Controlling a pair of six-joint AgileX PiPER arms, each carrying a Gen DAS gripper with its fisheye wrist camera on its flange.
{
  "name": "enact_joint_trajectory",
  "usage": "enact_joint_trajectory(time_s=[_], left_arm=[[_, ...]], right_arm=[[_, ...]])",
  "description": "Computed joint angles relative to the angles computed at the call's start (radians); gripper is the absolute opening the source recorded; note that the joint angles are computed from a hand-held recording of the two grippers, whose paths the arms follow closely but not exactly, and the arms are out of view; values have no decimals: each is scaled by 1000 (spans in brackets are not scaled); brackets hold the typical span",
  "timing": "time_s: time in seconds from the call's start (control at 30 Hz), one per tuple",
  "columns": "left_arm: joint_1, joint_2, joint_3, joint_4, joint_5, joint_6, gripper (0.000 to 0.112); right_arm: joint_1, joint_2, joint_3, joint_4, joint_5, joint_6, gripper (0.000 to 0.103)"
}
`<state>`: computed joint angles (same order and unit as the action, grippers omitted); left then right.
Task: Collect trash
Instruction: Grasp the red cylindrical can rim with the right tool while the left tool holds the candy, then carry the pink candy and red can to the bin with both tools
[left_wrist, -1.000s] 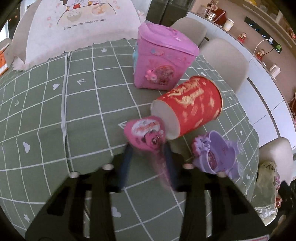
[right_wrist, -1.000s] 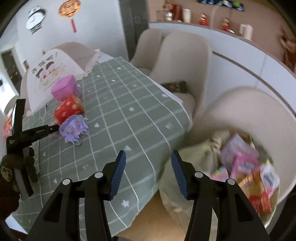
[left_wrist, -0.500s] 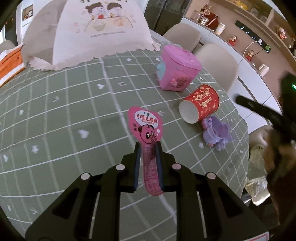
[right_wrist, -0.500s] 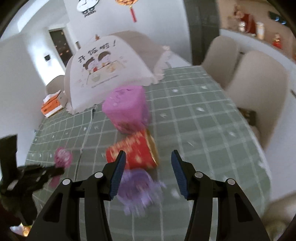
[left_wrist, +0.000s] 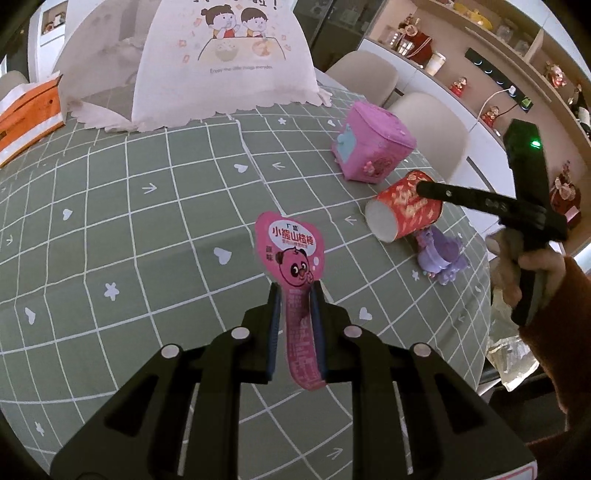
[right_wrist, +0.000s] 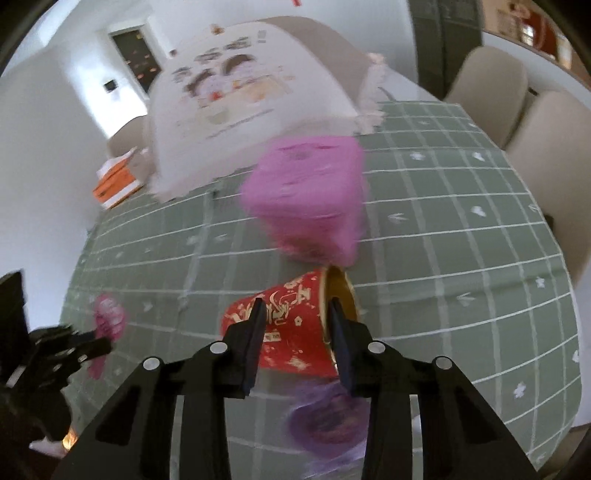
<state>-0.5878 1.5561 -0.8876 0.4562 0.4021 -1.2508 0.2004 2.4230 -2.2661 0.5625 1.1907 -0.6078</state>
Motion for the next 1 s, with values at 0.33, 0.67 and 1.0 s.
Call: enact_joint_trajectory(time_s=[0.33, 0.67, 1.0], left_arm=[[69, -35, 51, -123, -104, 162, 16], [-71, -53, -75, 129, 37, -77, 16], [-469, 250, -674, 301, 406, -233, 16]], right_arm=[[86, -276, 477, 54, -241, -7, 9], [-37, -577, 767, 149, -307, -132, 6], [-604, -882, 967, 340, 21, -577, 6]])
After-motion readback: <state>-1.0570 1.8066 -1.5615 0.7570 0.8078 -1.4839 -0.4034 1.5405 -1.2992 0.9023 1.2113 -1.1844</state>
